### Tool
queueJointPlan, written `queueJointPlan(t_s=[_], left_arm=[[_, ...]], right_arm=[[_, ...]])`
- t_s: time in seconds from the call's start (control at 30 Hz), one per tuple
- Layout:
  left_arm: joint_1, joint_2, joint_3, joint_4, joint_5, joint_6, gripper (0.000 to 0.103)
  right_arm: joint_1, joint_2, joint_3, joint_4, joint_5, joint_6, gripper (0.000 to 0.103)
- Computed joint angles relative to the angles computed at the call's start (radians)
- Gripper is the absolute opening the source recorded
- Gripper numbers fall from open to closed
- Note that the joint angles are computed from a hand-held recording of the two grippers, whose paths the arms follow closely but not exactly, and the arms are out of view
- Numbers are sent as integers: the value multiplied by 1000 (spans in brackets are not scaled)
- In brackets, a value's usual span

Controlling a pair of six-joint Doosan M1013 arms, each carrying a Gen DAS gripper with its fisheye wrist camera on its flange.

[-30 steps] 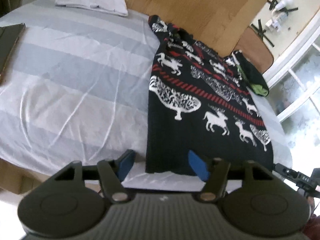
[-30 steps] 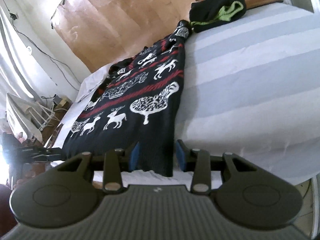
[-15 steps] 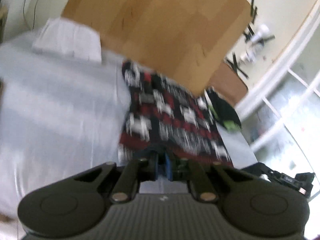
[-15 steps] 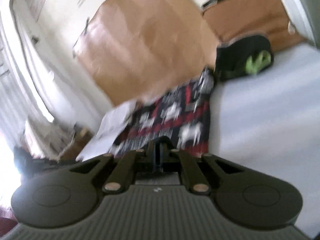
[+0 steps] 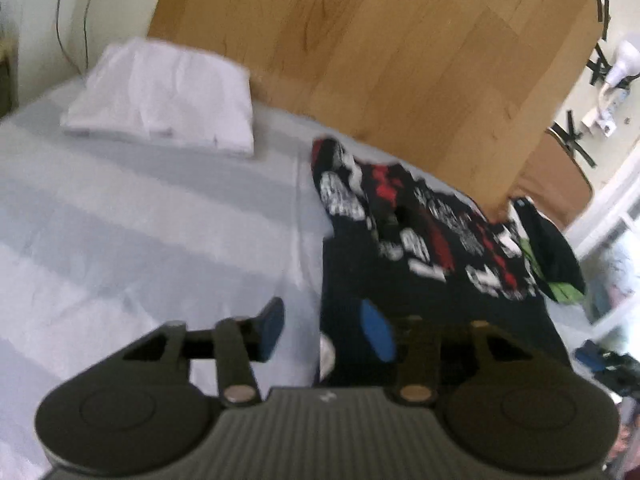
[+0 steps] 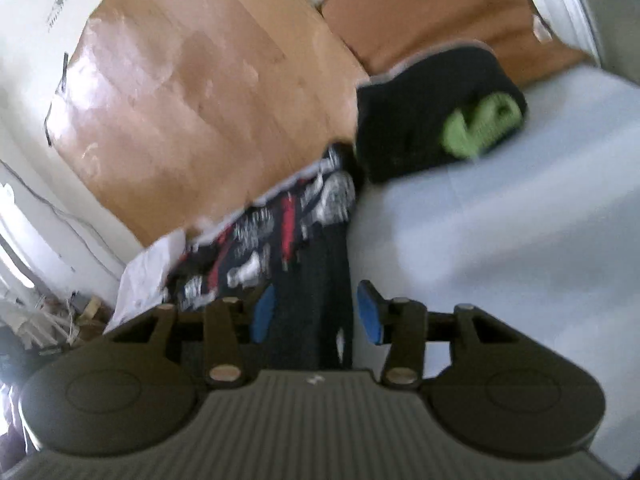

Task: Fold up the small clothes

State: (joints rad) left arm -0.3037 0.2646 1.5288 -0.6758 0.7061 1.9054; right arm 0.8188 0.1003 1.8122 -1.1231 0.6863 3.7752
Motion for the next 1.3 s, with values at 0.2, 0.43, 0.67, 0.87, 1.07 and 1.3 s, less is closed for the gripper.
queueJointPlan(t_s=[0.2, 0.43, 0.67, 0.87, 1.07, 1.3], left_arm=[[-14, 19, -3, -8, 68, 40, 11], [-13, 18, -67, 141, 142, 120, 28], [-73, 105, -265, 214, -8, 197, 44], [-161, 384, -640, 435, 120, -10, 56], [-161, 618, -985, 376, 373, -129, 68], [-163, 636, -1006, 287, 422, -30, 9]], right_arm=[[40, 46, -48, 111, 77, -97, 11], [17, 48, -119, 245, 158, -395, 32], [-140, 88, -233, 200, -48, -579, 35], [-313, 290, -455, 653, -100, -1049, 45], [-374, 444, -627, 906, 48, -1337, 46], [-384, 450, -610, 1042, -16, -1521, 12]])
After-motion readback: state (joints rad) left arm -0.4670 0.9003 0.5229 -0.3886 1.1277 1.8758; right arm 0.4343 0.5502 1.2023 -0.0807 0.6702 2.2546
